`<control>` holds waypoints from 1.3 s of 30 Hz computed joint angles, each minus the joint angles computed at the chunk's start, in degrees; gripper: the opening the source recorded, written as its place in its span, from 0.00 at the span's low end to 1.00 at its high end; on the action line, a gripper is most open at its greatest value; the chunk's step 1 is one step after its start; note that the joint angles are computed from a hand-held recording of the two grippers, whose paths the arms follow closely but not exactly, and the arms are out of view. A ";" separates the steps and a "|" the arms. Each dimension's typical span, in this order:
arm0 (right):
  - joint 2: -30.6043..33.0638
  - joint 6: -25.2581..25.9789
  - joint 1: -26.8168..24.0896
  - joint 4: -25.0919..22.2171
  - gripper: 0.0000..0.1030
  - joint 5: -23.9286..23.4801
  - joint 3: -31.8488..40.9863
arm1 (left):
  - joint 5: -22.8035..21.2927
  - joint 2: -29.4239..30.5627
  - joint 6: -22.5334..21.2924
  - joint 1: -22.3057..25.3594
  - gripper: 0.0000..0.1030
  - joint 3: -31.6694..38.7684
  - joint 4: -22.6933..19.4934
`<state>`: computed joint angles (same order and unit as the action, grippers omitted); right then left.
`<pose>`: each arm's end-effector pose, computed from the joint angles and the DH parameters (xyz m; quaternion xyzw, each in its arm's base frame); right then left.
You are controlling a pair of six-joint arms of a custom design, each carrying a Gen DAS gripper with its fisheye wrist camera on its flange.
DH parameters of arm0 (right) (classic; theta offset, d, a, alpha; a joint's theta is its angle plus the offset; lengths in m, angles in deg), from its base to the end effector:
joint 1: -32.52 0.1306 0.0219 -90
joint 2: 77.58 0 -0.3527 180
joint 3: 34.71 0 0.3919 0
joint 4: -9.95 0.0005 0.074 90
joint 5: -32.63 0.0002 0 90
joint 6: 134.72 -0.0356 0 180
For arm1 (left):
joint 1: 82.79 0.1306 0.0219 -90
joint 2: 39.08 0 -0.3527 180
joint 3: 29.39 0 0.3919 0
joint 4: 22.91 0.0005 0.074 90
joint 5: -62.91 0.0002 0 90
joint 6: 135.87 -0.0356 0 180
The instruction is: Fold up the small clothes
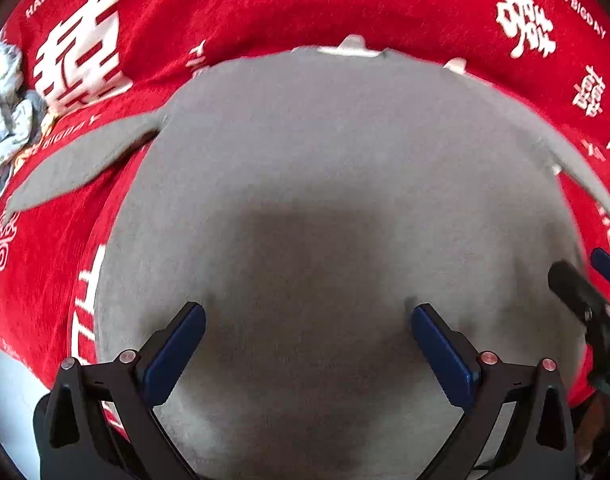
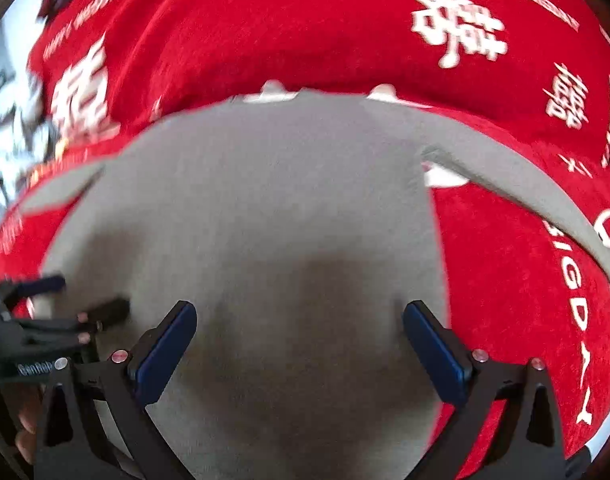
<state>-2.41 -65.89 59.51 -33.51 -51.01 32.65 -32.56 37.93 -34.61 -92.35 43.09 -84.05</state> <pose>0.3479 0.1722 0.3328 -0.0295 0.9417 0.0873 0.3236 0.3734 -0.0600 0.3435 -0.0245 0.9762 0.0078 0.2155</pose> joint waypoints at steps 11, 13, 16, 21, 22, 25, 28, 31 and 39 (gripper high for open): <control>-2.69 -4.70 -24.48 1.60 1.00 -4.59 -2.05 | -0.78 16.91 3.20 -8.20 1.00 20.94 -5.52; -2.25 -7.72 -31.07 1.63 1.00 -7.30 -2.58 | -1.81 19.91 3.00 -9.80 1.00 23.72 -6.20; 0.01 -12.58 -39.40 1.31 1.00 -11.57 -2.41 | -1.50 24.23 3.30 -11.46 1.00 27.49 -7.97; 5.54 -17.21 -44.59 3.69 1.00 -14.39 0.20 | 0.94 29.64 6.42 -12.79 1.00 32.29 -10.28; 7.00 -17.59 -44.71 4.40 1.00 -14.41 1.13 | 0.97 30.92 6.49 -12.89 1.00 33.65 -10.99; 10.40 -16.88 -44.48 4.68 1.00 -12.51 3.43 | 0.25 33.57 6.80 -13.32 1.00 36.67 -11.89; 11.73 -17.35 -44.58 5.73 1.00 -11.64 4.10 | 0.63 36.63 7.50 -13.02 1.00 40.44 -13.15; 12.48 -17.73 -44.86 6.96 1.00 -12.95 4.54 | 1.40 40.11 9.19 -12.73 1.00 44.71 -14.97; 12.95 -17.44 -44.58 6.62 1.00 -11.96 4.68 | -2.44 47.20 7.01 -14.20 1.00 54.10 -16.85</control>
